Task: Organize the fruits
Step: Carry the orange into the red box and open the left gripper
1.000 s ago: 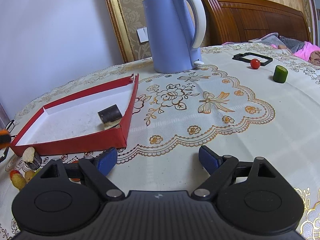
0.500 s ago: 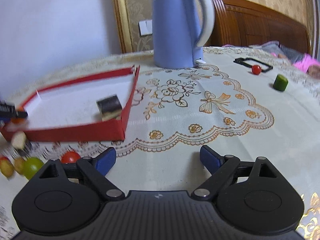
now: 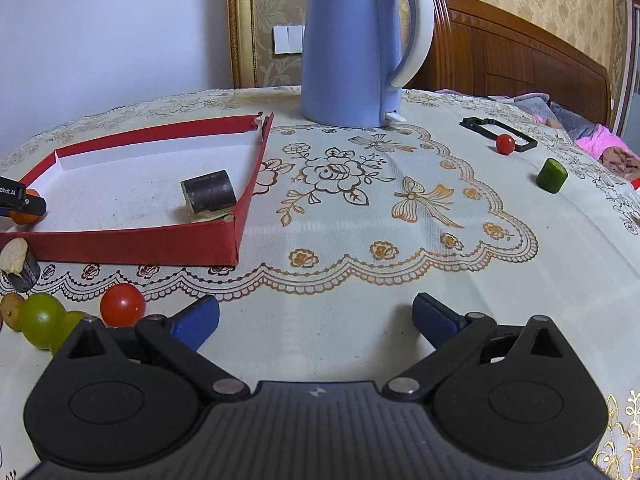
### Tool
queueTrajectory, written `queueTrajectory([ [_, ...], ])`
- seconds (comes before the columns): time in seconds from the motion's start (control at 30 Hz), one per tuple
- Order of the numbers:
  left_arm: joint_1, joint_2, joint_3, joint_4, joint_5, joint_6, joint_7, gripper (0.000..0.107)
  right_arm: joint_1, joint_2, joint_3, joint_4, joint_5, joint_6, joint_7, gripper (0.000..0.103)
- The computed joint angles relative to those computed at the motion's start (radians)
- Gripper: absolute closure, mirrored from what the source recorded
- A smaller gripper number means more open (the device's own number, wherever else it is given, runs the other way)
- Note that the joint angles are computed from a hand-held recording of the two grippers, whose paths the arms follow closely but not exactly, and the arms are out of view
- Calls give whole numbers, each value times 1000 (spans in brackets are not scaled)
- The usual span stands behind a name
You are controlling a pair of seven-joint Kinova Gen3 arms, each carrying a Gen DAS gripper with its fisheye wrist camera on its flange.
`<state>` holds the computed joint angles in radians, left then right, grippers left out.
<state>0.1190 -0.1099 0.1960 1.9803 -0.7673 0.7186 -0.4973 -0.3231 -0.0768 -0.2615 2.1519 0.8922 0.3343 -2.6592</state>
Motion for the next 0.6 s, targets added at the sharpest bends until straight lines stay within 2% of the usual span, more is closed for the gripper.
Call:
queueTrajectory([
  [0.07, 1, 2, 7, -1, -13, 9, 11, 36, 0, 0, 0, 0, 0, 0, 0, 0],
  [0.1, 3, 2, 17, -1, -33, 22, 32, 33, 0, 0, 0, 0, 0, 0, 0, 0],
  [0.33, 23, -72, 72, 25, -116, 80, 109, 21, 0, 0, 1, 1, 0, -2, 0, 0],
  [0.43, 12, -161, 144, 79, -173, 119, 186, 6, 1, -1, 1, 1, -1, -2, 1, 0],
  [0.6, -47, -292, 288, 175, -206, 225, 286, 4, 2, -1, 1, 1, -3, -3, 3, 0],
])
